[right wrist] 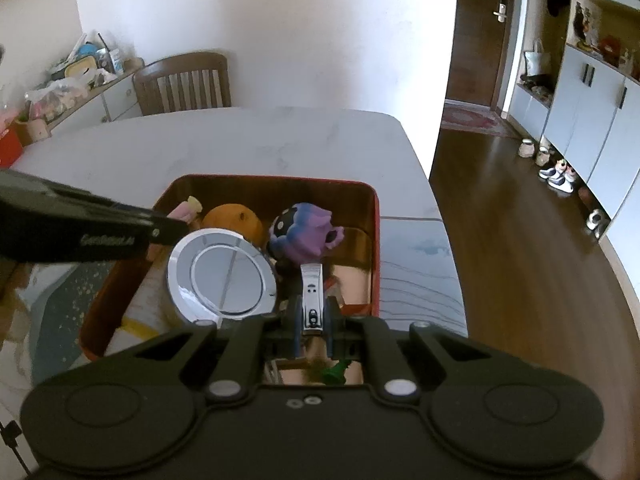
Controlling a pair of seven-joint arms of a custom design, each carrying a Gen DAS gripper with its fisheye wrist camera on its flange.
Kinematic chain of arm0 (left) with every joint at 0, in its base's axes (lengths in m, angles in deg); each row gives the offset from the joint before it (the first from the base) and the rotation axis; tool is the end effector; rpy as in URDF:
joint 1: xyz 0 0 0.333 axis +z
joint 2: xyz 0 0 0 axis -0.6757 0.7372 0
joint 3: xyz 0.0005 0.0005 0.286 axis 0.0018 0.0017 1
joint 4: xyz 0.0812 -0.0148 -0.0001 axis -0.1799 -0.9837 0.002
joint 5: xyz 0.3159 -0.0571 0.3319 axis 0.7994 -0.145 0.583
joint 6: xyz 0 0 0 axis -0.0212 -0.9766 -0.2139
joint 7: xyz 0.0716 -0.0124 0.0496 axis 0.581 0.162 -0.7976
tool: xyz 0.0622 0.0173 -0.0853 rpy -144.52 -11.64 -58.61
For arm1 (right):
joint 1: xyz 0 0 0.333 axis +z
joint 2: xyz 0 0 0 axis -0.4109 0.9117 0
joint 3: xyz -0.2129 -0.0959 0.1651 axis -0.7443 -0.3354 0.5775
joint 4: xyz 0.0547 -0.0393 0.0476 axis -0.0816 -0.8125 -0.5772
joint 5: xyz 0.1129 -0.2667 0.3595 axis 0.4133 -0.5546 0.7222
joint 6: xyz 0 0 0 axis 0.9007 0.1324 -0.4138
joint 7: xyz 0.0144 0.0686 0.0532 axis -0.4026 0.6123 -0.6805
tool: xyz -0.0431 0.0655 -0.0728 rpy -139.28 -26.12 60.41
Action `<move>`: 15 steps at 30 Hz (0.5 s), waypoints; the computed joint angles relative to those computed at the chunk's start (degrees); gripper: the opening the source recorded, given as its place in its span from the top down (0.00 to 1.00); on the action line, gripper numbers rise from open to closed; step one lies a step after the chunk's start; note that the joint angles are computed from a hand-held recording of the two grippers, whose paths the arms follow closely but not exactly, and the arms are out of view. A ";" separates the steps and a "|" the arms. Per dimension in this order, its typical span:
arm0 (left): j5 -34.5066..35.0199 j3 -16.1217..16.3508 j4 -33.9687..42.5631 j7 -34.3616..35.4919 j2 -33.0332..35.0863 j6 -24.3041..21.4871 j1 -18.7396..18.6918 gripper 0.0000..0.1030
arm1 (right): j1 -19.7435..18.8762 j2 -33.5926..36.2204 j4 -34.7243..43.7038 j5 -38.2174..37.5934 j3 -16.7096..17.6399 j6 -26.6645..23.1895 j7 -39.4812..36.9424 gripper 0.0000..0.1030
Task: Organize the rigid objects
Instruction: 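Open the left gripper to drop the pink tube while the right drops the nail clipper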
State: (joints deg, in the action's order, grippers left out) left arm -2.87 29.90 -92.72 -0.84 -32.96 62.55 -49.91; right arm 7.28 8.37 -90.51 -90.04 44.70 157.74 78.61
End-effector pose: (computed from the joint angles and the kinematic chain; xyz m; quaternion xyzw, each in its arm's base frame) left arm 0.4330 -0.2559 0.4521 -0.6715 0.6586 -0.2492 0.2307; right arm 0.3659 0.2259 0.4438 -0.7867 0.4849 -0.1810 0.3365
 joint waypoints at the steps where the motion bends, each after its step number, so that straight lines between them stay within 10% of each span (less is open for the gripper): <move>1: 0.22 -0.21 0.24 -0.34 0.29 -0.16 0.32 0.85 | -0.22 0.11 0.02 -0.19 0.25 0.01 0.04 0.90; 15: 2.73 -0.01 1.53 -1.02 1.33 -2.23 0.47 0.85 | -0.23 0.33 0.80 0.75 0.07 -3.09 -0.03 0.80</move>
State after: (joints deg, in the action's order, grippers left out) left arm -0.14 29.88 -91.19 -1.85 -31.63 60.32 -49.44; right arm 7.05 8.70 -89.72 -89.29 44.77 154.65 78.58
